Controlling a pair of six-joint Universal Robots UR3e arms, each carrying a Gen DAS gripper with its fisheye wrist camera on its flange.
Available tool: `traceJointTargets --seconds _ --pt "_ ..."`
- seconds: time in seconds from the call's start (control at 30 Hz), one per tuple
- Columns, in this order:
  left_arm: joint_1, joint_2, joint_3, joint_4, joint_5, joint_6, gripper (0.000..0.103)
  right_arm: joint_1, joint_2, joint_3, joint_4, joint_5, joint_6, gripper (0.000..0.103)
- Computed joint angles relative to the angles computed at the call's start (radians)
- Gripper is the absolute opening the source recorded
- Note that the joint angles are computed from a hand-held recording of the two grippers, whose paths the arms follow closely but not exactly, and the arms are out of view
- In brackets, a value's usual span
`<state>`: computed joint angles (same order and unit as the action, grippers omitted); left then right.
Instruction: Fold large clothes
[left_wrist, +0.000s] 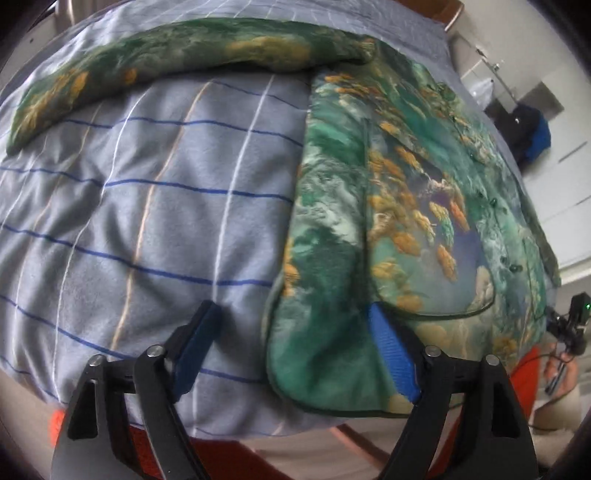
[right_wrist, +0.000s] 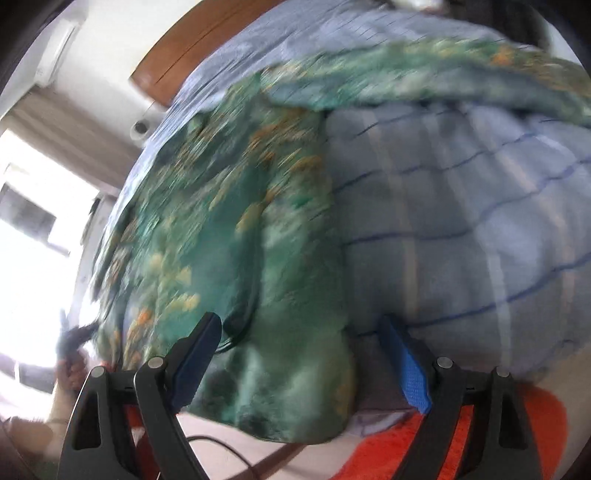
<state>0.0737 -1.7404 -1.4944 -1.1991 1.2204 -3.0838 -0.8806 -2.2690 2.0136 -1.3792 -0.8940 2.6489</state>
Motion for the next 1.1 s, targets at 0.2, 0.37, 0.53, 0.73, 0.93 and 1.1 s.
traceJointTargets --seconds 0.2,0.37,0.53,0.73,0.93,1.1 --pt "-0.010 0.057 0.026 -0.094 -0.038 -0.023 0.011 0.103 0.090 -0.101 -0.012 -0.061 -0.021 0.015" --pt "-0.017 0.184 -0.001 -0.157 -0.078 0.011 0.009 -0.001 0.078 -0.295 0.190 -0.041 -0.141 0.013" --pt "-0.062 0.099 -0.054 -0.042 -0.014 -0.039 0.010 -0.007 0.070 -0.247 0.153 -0.090 -0.134 0.013" --pt "-0.129 0.129 -0.051 0.029 0.112 -0.129 0.052 0.144 0.071 -0.050 -0.169 -0.200 0.074 0.031" --pt "-0.189 0.230 -0.080 0.221 0.292 -0.259 0.099 -0.208 -0.053 -0.148 0.148 -0.066 -0.111 0.071" --pt "-0.189 0.205 -0.088 0.426 0.376 -0.365 0.103 -0.318 0.022 -0.305 -0.009 -0.148 -0.024 0.074"
